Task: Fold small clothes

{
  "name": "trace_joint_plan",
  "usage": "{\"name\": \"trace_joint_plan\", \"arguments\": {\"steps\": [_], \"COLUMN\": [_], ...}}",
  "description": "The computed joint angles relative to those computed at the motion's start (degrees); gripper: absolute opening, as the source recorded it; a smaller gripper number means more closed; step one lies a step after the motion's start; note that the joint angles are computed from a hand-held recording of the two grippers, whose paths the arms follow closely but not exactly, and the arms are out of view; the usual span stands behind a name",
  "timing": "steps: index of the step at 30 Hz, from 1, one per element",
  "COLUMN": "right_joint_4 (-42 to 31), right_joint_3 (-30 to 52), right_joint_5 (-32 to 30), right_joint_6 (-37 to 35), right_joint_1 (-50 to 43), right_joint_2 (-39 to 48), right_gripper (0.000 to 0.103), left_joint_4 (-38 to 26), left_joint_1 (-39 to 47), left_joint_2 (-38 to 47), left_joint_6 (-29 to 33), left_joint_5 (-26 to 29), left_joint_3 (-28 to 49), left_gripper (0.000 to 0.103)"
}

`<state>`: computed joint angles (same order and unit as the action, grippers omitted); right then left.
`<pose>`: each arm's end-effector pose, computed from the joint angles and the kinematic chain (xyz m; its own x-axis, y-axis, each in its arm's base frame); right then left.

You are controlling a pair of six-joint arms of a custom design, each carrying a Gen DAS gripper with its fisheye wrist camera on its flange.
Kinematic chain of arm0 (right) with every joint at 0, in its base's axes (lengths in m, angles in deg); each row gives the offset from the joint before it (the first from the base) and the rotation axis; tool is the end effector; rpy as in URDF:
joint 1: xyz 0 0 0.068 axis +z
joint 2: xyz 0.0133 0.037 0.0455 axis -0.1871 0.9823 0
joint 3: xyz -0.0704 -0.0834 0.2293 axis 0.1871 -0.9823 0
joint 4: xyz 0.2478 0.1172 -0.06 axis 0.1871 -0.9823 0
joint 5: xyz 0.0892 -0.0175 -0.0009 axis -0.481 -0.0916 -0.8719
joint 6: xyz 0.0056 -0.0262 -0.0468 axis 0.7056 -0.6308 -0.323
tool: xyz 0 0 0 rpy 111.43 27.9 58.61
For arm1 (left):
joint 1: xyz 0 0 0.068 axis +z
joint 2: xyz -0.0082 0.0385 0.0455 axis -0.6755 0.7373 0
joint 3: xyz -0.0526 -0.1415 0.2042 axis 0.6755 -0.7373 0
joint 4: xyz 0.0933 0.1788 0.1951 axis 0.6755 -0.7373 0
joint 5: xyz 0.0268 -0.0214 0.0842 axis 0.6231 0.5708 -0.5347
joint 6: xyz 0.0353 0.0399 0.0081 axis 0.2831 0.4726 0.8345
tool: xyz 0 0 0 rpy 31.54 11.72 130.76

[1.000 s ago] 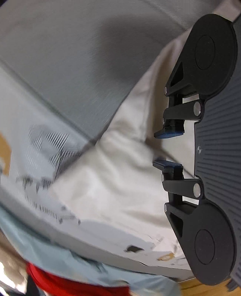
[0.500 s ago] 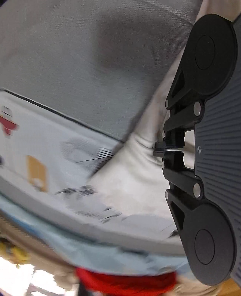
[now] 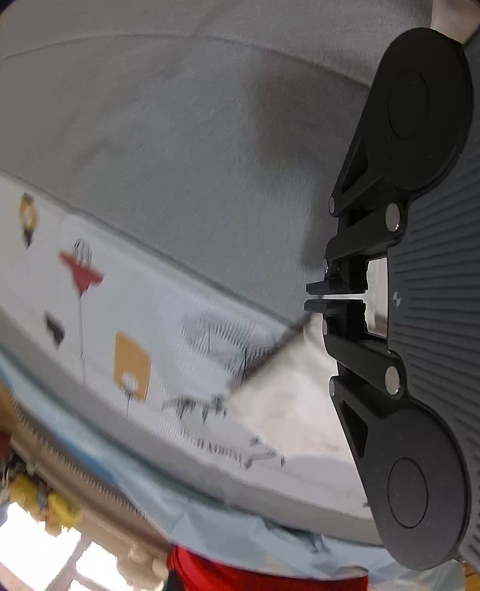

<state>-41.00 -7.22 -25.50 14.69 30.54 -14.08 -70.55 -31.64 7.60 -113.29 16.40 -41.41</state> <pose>0.1597 0.1217 0.1920 -0.3770 0.8804 -0.2878 0.7309 0.4736 0.4914 0.2336 0.0402 0.2222 -0.6770 -0.6495 -0.3460 -0.5551 0.7594 -0.3394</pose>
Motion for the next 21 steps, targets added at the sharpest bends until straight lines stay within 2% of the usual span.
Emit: {"name": "trace_joint_plan", "arguments": {"steps": [4,7,8,16,17,21], "right_joint_4": [7.92,15.51,16.92,18.96,18.41,15.83], "right_joint_3": [-2.64,-5.75,-6.17,-5.63,-5.15,-4.09], "right_joint_5": [-7.73,-16.04,-16.99,-16.31,-16.05,-14.18], "right_joint_6": [-2.04,-2.42,-1.78,-3.82,-4.57,-6.34], "right_joint_1": [-2.50,-6.50,-6.70,-8.79,-8.47,-7.76], "right_joint_2": [1.64,3.23,3.56,5.44,5.68,4.18], "right_gripper": [0.007,0.011,0.011,0.012,0.004,0.002], "left_joint_4": [1.00,0.81,0.49,0.26,0.36,0.66], "left_joint_1": [2.69,2.67,3.25,1.27,1.09,1.02], "left_joint_2": [3.52,3.65,3.42,2.55,2.44,2.53], "left_joint_6": [-0.16,0.97,2.11,1.99,1.96,2.09], "left_joint_5": [0.68,0.59,0.80,0.92,0.84,0.83], "left_joint_3": [0.01,0.71,1.00,0.56,0.48,0.41], "left_gripper": [0.041,0.041,0.041,0.041,0.041,0.041]}}
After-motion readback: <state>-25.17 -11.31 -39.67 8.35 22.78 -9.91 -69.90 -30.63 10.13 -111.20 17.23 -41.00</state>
